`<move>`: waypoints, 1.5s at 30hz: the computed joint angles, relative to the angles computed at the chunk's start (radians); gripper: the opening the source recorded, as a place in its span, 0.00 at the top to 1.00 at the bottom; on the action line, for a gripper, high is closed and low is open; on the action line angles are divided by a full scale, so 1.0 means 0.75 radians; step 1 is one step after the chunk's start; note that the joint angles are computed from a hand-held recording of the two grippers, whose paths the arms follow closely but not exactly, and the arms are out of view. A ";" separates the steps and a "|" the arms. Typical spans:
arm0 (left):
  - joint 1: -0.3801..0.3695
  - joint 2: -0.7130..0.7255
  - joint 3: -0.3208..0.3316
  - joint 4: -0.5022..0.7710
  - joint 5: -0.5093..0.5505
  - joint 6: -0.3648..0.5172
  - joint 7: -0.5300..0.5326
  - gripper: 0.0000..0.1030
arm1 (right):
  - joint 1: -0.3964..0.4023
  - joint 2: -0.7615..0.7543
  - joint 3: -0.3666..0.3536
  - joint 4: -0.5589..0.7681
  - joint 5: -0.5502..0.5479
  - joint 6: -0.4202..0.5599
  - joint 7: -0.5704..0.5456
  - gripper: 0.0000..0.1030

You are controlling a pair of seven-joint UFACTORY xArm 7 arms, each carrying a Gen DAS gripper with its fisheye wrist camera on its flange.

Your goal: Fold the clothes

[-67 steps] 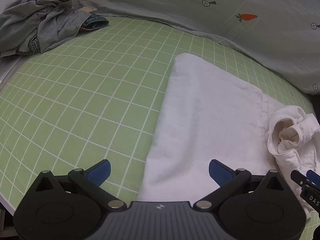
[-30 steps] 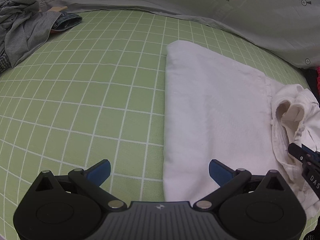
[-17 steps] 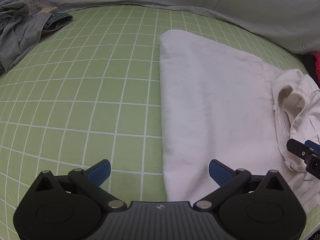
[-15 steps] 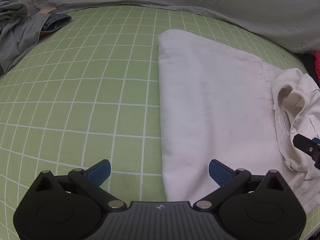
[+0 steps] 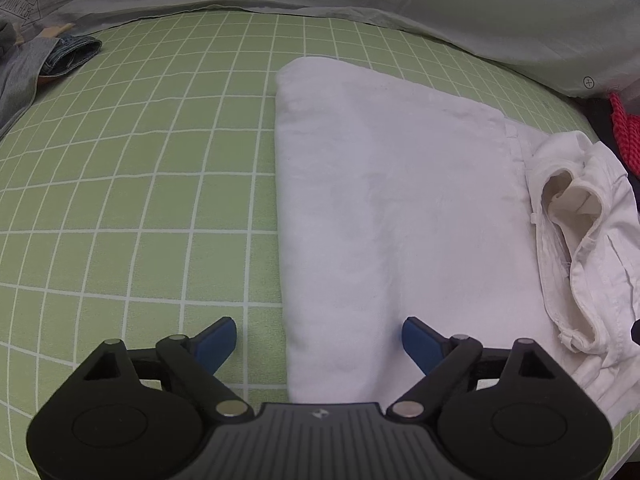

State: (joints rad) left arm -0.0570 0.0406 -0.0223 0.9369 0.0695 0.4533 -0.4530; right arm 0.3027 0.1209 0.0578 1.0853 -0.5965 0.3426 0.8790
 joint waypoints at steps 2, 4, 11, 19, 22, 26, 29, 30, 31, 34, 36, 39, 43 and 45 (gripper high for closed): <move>-0.005 0.008 -0.002 0.006 0.027 -0.009 -0.003 0.23 | -0.003 -0.036 -0.007 -0.041 -0.020 0.015 0.036 0.20; -0.010 0.012 -0.004 0.007 0.043 -0.023 0.001 0.31 | -0.019 -0.060 -0.005 -0.070 -0.035 0.026 0.060 0.20; -0.020 -0.030 -0.005 -0.015 0.061 -0.064 -0.129 0.73 | -0.104 0.014 -0.035 -0.013 -0.011 0.028 0.086 0.20; -0.047 -0.130 -0.051 0.016 0.160 -0.140 -0.500 0.89 | -0.300 0.123 -0.004 0.061 0.478 -0.139 -0.514 0.20; -0.067 -0.101 -0.100 0.108 0.231 -0.242 -0.654 0.90 | -0.411 0.182 0.056 0.120 0.712 -0.145 -0.794 0.20; -0.204 0.129 -0.099 0.349 0.433 -0.388 -0.949 0.91 | -0.543 0.262 0.127 0.221 0.971 -0.091 -1.097 0.20; -0.239 0.388 -0.177 0.549 0.262 -0.535 -0.928 0.92 | -0.618 0.303 0.150 0.281 1.111 -0.035 -1.292 0.20; -0.254 0.474 -0.199 0.614 0.224 -0.561 -0.917 0.92 | -0.639 0.315 0.148 0.298 1.147 -0.015 -1.347 0.20; -0.268 0.588 -0.229 0.702 0.167 -0.574 -0.927 0.92 | -0.650 0.327 0.138 0.316 1.174 0.003 -1.387 0.20; -0.318 0.870 -0.275 0.916 -0.045 -0.534 -1.055 0.92 | -0.664 0.356 0.099 0.360 1.233 0.051 -1.478 0.20; -0.374 0.981 -0.235 0.984 -0.149 -0.543 -1.145 0.92 | -0.674 0.373 0.076 0.386 1.257 0.078 -1.524 0.20; -0.417 1.018 -0.195 1.020 -0.214 -0.549 -1.145 0.90 | -0.685 0.393 0.059 0.417 1.279 0.092 -1.590 0.20; -0.500 1.026 -0.100 1.080 -0.263 -0.481 -1.160 0.90 | -0.695 0.422 0.048 0.465 1.307 0.123 -1.625 0.20; -0.525 1.016 -0.072 1.103 -0.260 -0.441 -1.160 0.87 | -0.694 0.434 0.052 0.490 1.332 0.144 -1.615 0.20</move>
State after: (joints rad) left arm -0.4509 0.8029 -0.0763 1.7641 -0.1253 0.1224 -1.3228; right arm -0.2180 0.4465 0.0969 1.4531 0.4023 0.4508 -0.3325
